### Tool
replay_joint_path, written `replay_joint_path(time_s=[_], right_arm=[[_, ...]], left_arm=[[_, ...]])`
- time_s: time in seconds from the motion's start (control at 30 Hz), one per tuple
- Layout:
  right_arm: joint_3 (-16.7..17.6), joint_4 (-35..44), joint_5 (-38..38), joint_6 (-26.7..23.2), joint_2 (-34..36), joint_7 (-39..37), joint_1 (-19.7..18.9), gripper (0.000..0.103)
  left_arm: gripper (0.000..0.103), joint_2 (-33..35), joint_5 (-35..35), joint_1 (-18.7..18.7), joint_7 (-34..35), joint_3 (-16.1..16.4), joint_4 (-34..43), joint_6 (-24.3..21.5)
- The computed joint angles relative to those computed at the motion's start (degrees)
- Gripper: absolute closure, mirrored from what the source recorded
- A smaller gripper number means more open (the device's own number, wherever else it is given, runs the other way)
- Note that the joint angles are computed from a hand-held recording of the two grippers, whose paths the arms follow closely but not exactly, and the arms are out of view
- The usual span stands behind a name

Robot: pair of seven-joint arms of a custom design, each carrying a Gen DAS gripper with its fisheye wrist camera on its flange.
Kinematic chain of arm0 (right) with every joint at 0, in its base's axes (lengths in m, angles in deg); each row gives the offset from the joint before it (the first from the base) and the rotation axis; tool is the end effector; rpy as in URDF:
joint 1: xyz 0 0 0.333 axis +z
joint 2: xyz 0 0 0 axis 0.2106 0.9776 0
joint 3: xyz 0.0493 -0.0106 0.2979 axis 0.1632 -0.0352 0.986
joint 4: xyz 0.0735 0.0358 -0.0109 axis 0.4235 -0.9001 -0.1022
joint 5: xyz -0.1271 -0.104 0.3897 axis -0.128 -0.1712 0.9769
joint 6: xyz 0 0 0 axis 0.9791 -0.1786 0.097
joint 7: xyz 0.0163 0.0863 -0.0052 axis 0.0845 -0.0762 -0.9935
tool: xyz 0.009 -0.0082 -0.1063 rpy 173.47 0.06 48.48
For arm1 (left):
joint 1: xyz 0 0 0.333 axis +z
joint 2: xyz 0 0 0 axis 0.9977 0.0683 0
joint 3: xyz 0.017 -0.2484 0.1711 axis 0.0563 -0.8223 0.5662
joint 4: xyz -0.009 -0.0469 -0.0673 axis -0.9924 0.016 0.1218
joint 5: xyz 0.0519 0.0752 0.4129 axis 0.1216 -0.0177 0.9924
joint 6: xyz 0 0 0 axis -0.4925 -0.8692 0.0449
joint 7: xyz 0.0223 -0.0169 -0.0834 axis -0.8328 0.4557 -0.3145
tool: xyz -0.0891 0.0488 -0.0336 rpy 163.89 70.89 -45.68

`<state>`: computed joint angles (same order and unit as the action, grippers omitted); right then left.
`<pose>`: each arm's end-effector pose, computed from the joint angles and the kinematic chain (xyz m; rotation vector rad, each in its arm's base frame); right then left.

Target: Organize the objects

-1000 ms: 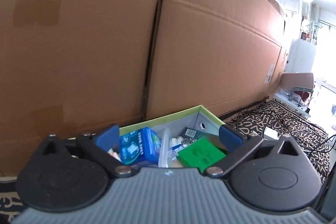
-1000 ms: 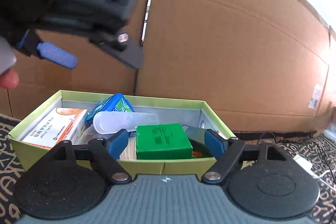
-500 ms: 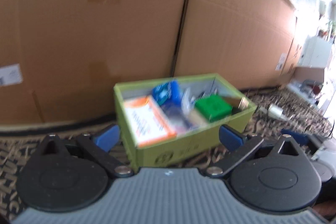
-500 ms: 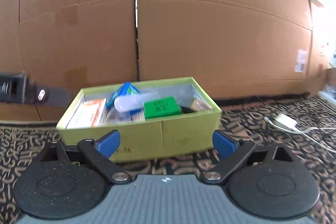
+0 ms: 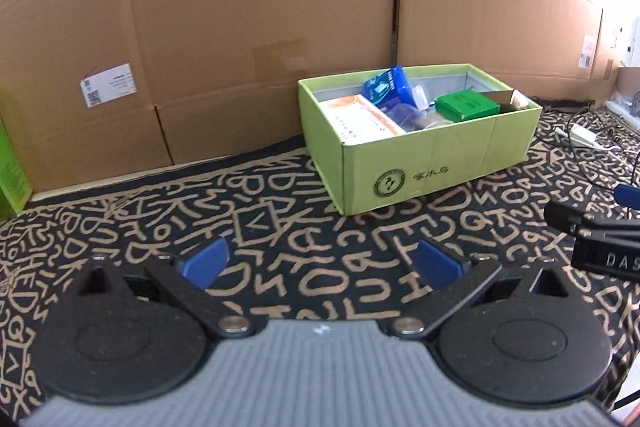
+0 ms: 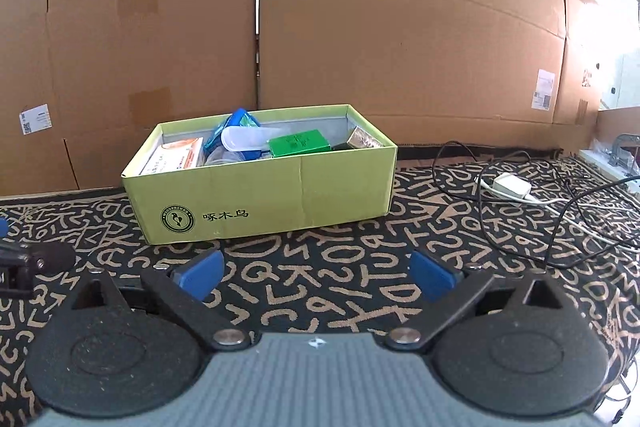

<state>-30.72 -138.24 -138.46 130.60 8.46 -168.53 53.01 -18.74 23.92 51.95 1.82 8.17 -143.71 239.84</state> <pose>0.4388 0.4003 0.2438 -1.1654 1.9609 -1.2339 0.5558 -0.4747 0.2855 -1.1924 2.1279 -1.0360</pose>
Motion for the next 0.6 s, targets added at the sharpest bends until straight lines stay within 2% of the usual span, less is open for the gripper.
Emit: replay_joint_path(time_s=[0.23, 0.43, 0.6], right_arm=[[-0.50, 2.27, 1.35, -0.31, 1.75, -1.53, -0.08, 0.001], [-1.10, 3.87, 2.54, 0.06, 3.00, -3.36, 0.02, 0.001], [-1.44, 5.33, 3.64, 0.02, 4.04, -4.76, 0.32, 0.001]], left_arm=[[0.000, -0.01, -2.44, 0.61, 1.85, -0.24, -0.46, 0.26], [0.000, 0.54, -8.97, 1.40, 8.10, -0.71, -0.84, 0.41], [0.000, 1.03, -14.33, 2.18, 12.68, -0.64, -1.40, 2.55]])
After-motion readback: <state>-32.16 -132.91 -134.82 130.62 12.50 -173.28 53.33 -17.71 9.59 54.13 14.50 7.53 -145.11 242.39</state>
